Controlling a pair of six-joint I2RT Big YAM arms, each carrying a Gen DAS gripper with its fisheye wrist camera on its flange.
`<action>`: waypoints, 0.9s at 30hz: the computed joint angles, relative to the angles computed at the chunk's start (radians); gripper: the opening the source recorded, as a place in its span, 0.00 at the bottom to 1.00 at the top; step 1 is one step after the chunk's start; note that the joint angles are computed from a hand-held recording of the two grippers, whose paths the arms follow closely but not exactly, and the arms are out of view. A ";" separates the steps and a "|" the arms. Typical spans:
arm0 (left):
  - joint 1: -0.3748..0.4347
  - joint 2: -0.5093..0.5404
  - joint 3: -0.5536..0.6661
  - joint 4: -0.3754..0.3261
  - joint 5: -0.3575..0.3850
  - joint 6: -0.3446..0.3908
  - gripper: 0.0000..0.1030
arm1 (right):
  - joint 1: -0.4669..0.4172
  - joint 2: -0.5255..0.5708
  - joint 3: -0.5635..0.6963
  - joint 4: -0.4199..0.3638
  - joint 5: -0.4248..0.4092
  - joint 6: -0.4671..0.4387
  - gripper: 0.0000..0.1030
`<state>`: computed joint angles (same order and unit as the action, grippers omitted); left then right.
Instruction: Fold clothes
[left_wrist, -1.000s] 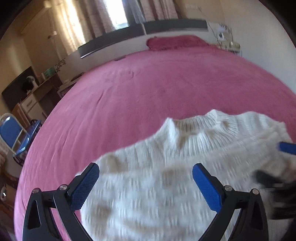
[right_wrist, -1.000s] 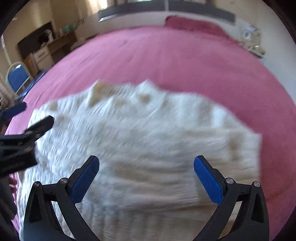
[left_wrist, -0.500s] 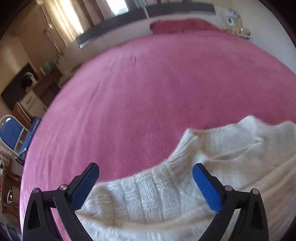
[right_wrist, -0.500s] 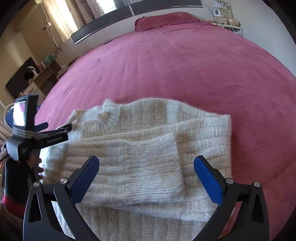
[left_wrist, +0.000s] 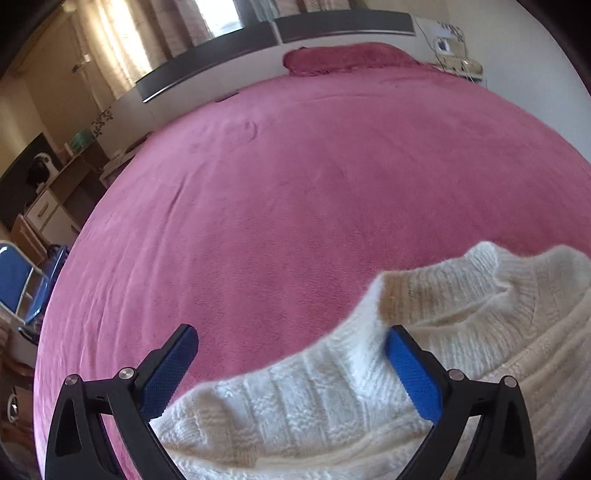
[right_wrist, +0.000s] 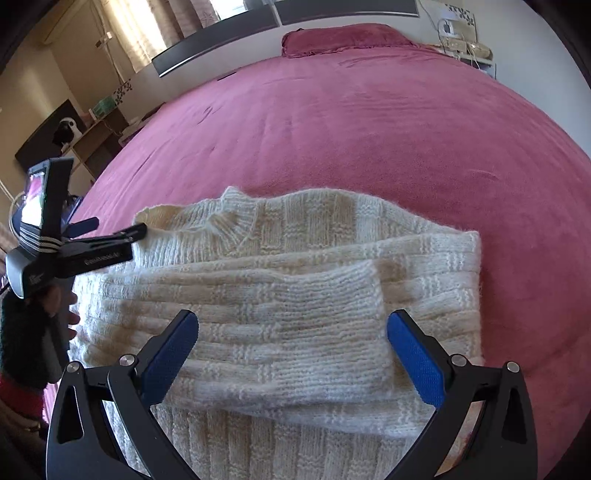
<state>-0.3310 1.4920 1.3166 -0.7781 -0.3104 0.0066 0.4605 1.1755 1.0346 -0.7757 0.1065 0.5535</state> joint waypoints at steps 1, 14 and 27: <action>0.004 0.021 0.013 -0.008 0.012 0.000 1.00 | 0.006 -0.001 0.000 -0.004 0.007 -0.003 1.00; 0.011 -0.039 -0.023 0.014 0.146 0.066 1.00 | 0.007 0.003 -0.007 -0.003 0.011 -0.008 1.00; -0.067 -0.064 -0.042 0.062 0.027 0.023 1.00 | 0.007 0.001 -0.009 0.000 0.012 -0.010 1.00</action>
